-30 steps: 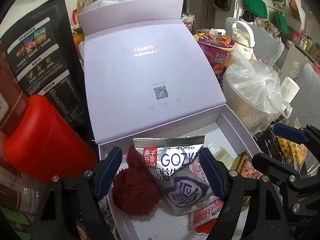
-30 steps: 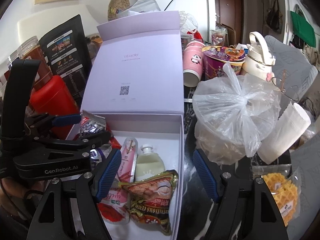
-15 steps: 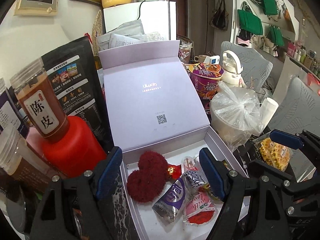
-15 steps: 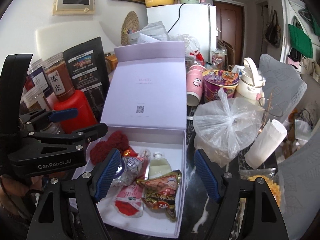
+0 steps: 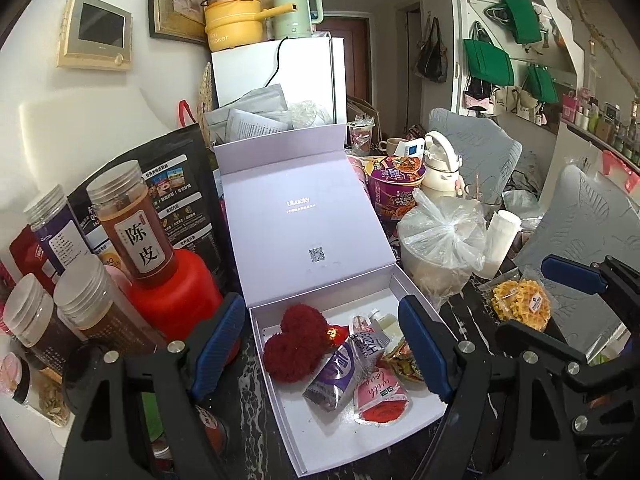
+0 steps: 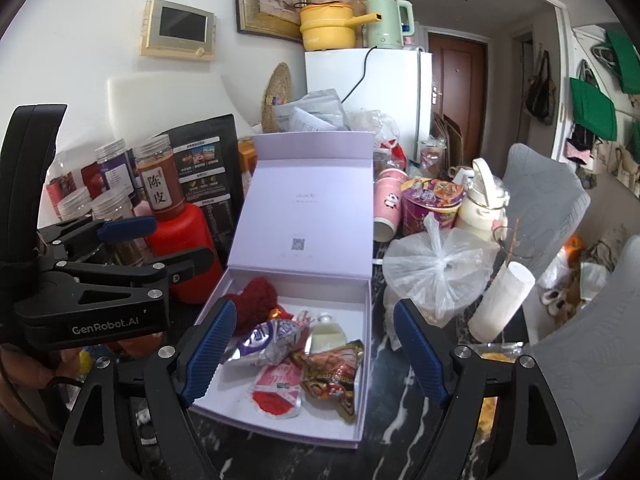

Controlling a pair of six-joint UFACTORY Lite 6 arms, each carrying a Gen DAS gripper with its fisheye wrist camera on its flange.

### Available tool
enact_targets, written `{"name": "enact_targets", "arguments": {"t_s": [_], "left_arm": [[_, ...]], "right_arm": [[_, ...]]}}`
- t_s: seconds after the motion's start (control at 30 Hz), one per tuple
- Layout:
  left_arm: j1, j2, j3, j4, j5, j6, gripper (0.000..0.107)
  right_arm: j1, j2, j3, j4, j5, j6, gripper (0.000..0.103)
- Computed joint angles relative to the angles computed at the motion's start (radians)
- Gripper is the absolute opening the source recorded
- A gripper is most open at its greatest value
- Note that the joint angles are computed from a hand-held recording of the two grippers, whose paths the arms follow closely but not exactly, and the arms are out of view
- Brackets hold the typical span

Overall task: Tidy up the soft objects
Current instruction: 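Withdraw both grippers from the box toward the lilac sachet and cable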

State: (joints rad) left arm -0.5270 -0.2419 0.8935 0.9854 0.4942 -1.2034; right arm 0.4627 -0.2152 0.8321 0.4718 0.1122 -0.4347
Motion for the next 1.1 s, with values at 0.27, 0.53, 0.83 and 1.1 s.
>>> {"name": "enact_targets", "arguments": {"t_s": [0.27,0.53,0.83,1.1], "left_arm": [[-0.159,-0.144,-0.075,0.022,0.137,-0.064,0.079],[-0.364,-0.251,-0.157,0.062,0.286,-0.193,0.079],[-0.596,-0.287,-0.244,0.082,0.415,-0.369,0.079],[-0.785,-0.301,-0.314,0.107,0.497,-0.544,0.079]], "right_arm": [[0.048,-0.202,-0.123,-0.405,0.038,0.426,0.083],[0.097,-0.403,-0.244,-0.654,0.111,0.707,0.084],[0.196,-0.687,-0.414,-0.846,0.261,0.951,0.084],[0.291,-0.928,-0.543,-0.905,0.424,1.083,0.084]]}}
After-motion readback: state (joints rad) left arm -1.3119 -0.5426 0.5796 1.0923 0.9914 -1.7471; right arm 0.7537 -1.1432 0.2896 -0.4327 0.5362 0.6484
